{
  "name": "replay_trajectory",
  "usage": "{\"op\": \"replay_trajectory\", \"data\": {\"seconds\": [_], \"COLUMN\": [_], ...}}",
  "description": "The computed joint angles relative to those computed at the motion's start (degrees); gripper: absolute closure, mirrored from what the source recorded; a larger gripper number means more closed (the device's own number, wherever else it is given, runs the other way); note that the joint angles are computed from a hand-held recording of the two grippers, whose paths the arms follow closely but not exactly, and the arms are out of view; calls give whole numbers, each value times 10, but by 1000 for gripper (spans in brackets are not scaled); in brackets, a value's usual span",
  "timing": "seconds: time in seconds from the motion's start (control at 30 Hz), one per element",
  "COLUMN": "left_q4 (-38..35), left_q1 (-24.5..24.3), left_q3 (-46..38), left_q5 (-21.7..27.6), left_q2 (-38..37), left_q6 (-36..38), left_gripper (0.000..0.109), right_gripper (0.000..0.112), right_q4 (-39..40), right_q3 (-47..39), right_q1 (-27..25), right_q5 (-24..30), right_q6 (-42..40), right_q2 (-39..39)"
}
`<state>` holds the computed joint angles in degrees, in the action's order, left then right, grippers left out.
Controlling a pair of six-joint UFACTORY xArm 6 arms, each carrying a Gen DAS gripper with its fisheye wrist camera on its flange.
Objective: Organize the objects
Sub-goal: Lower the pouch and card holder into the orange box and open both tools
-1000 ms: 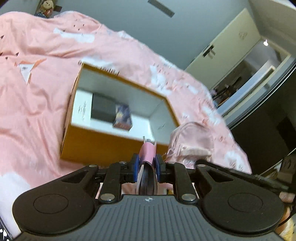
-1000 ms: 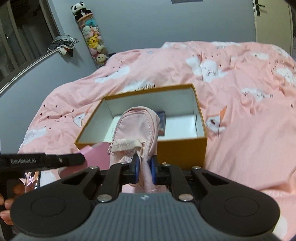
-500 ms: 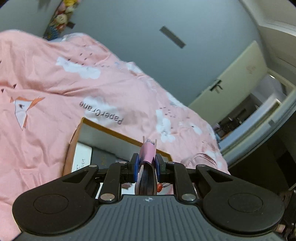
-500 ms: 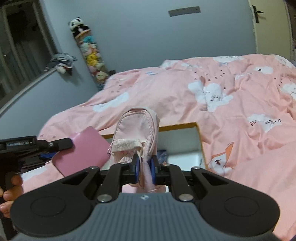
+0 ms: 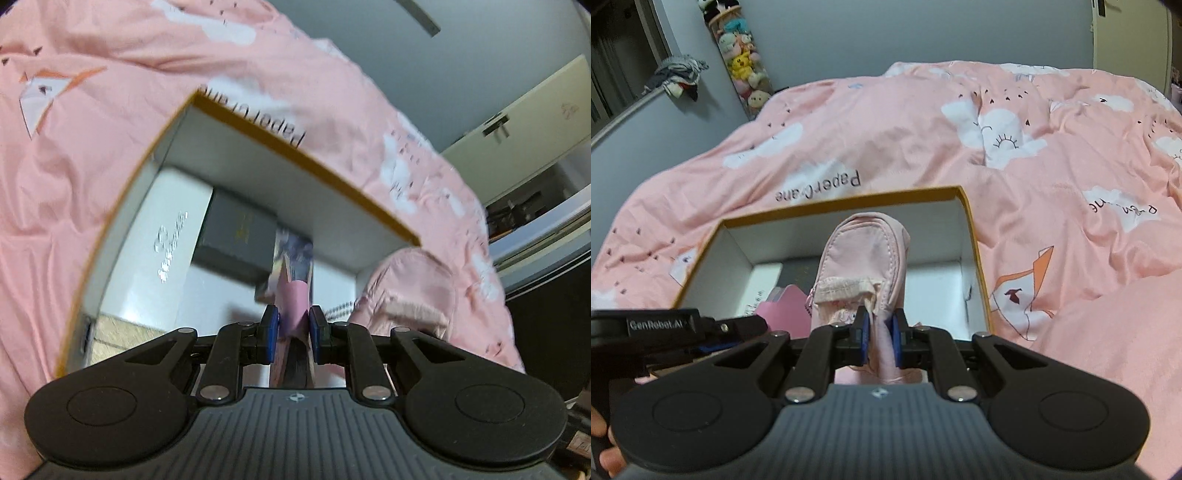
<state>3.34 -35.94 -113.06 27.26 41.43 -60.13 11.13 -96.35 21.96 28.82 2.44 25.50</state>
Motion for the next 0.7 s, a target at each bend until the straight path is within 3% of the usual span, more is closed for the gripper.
{"op": "replay_trajectory", "data": {"seconds": [0.13, 0.3, 0.47, 0.7], "left_q4": [-20, -35, -28, -55], "left_q1": [-1, 3, 11, 17], "left_q3": [-41, -74, -117, -14], "left_q5": [44, 94, 178, 91], "left_q2": [24, 33, 49, -10], "left_q6": [25, 68, 80, 116], "left_gripper": [99, 99, 99, 98], "right_gripper": [99, 99, 99, 99], "right_q4": [-10, -12, 11, 39], "right_q3": [-7, -11, -16, -28], "right_q1": [-1, -1, 2, 6], "right_q5": [5, 13, 26, 47], "right_q6": [11, 11, -3, -34], "right_q2": [12, 20, 26, 30]}}
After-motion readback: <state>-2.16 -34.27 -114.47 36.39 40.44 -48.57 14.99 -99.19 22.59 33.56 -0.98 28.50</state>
